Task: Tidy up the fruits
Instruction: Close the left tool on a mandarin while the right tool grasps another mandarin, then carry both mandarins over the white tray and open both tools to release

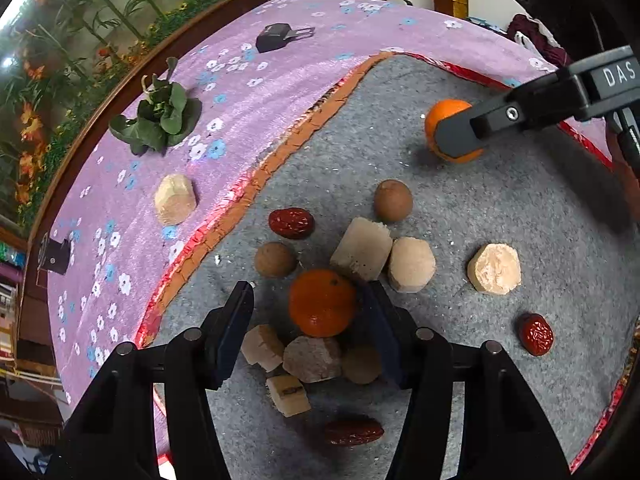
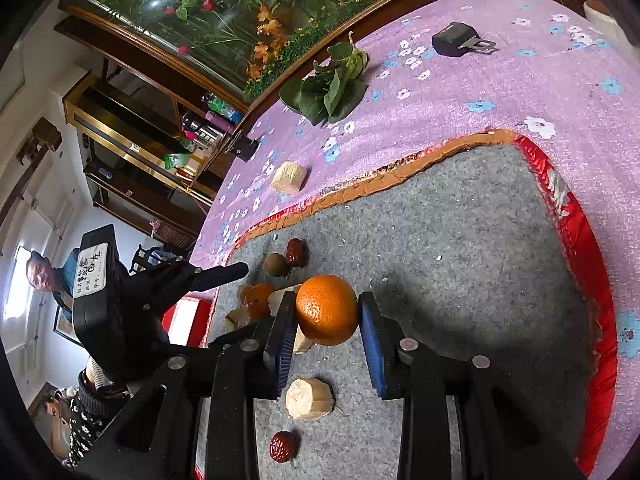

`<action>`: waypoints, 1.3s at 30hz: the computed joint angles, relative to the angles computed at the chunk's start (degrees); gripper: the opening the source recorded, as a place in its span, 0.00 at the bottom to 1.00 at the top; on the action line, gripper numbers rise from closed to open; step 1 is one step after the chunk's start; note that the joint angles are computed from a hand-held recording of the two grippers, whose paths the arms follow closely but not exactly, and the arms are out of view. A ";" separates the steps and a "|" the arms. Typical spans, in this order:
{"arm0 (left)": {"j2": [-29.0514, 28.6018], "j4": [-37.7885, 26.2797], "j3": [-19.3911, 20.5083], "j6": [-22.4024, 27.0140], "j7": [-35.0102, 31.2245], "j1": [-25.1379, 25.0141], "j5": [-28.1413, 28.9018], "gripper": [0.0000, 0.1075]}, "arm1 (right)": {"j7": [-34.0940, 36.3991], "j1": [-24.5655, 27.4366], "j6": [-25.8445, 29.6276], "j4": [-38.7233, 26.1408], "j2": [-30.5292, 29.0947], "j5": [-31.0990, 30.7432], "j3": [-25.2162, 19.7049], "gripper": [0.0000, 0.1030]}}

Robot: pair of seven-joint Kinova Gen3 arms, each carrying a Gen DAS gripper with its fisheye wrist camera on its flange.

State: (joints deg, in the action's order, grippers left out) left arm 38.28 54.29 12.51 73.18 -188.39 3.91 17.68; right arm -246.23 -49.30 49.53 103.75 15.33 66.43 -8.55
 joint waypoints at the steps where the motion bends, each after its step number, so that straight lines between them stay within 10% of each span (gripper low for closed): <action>1: 0.63 -1.21 0.17 1.54 0.31 -0.02 -0.31 0.44 | 0.37 0.03 0.36 -0.31 0.12 -0.54 -0.05 0.31; 11: 0.88 -1.37 -0.74 2.70 -1.28 0.90 -1.85 0.32 | -1.89 -0.14 0.61 0.58 -0.13 0.10 0.12 0.31; 22: 2.29 -3.40 -0.34 5.26 2.52 -0.06 0.27 0.29 | -24.53 0.86 -0.49 9.05 -1.76 14.03 -2.19 0.31; 39: -0.95 -2.90 -0.29 8.35 14.87 -21.88 21.10 0.30 | -7.85 -0.83 5.83 -0.59 2.82 9.97 -2.14 0.30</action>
State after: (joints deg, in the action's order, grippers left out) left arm 37.32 51.39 12.22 81.53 -173.52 -17.97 38.79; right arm -254.07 -50.14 55.36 103.16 18.15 76.41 -10.69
